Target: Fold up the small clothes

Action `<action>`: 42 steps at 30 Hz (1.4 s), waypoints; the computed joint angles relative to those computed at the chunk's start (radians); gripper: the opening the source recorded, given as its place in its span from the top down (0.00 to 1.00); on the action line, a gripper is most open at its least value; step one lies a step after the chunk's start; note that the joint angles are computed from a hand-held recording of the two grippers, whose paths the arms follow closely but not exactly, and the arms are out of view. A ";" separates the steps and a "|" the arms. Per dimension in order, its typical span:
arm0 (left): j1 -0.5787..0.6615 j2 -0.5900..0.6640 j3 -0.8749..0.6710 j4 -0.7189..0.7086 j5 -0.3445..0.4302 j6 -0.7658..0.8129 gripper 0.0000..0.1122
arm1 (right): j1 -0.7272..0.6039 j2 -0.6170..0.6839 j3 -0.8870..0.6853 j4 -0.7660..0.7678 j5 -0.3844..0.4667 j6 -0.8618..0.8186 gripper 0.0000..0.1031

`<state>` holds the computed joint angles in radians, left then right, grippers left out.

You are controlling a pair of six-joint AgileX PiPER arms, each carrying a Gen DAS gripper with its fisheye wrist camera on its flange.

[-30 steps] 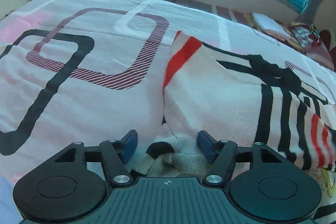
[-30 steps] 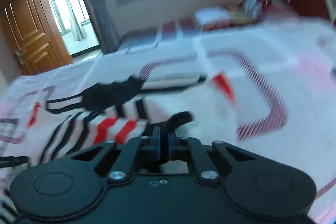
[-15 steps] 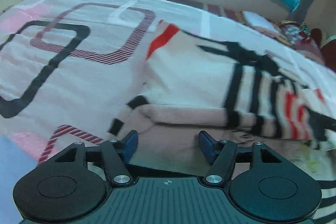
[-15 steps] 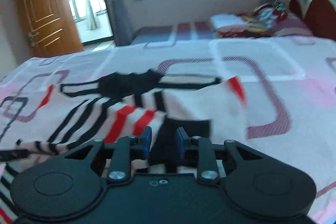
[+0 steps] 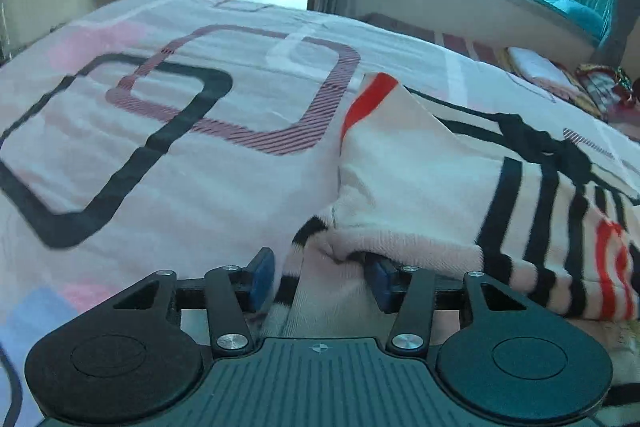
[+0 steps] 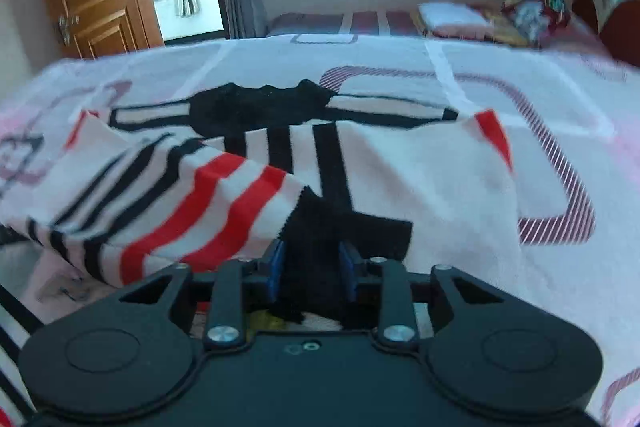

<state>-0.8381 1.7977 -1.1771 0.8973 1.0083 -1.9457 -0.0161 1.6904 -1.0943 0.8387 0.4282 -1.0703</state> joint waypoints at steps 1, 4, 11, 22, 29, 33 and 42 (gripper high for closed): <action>-0.016 -0.026 0.018 -0.004 0.006 -0.016 0.55 | 0.007 -0.002 -0.001 -0.035 -0.016 0.031 0.73; -0.069 -0.066 0.031 0.041 0.057 -0.061 0.55 | -0.011 -0.017 -0.014 -0.086 -0.008 0.112 0.73; 0.029 0.063 -0.105 0.005 -0.031 0.131 0.52 | -0.043 -0.057 0.021 0.122 0.095 -0.104 0.72; -0.132 0.003 -0.121 -0.070 0.098 0.097 0.40 | -0.165 -0.085 0.025 0.162 0.285 -0.198 0.69; -0.252 0.109 -0.178 -0.113 0.104 0.174 0.40 | -0.138 -0.195 0.186 0.131 0.396 -0.248 0.69; -0.313 0.025 -0.042 -0.095 0.123 0.087 0.34 | -0.130 -0.279 0.334 0.115 0.318 -0.279 0.73; -0.522 -0.134 0.124 -0.078 0.170 -0.057 0.34 | -0.384 -0.594 0.545 0.028 0.288 -0.252 0.69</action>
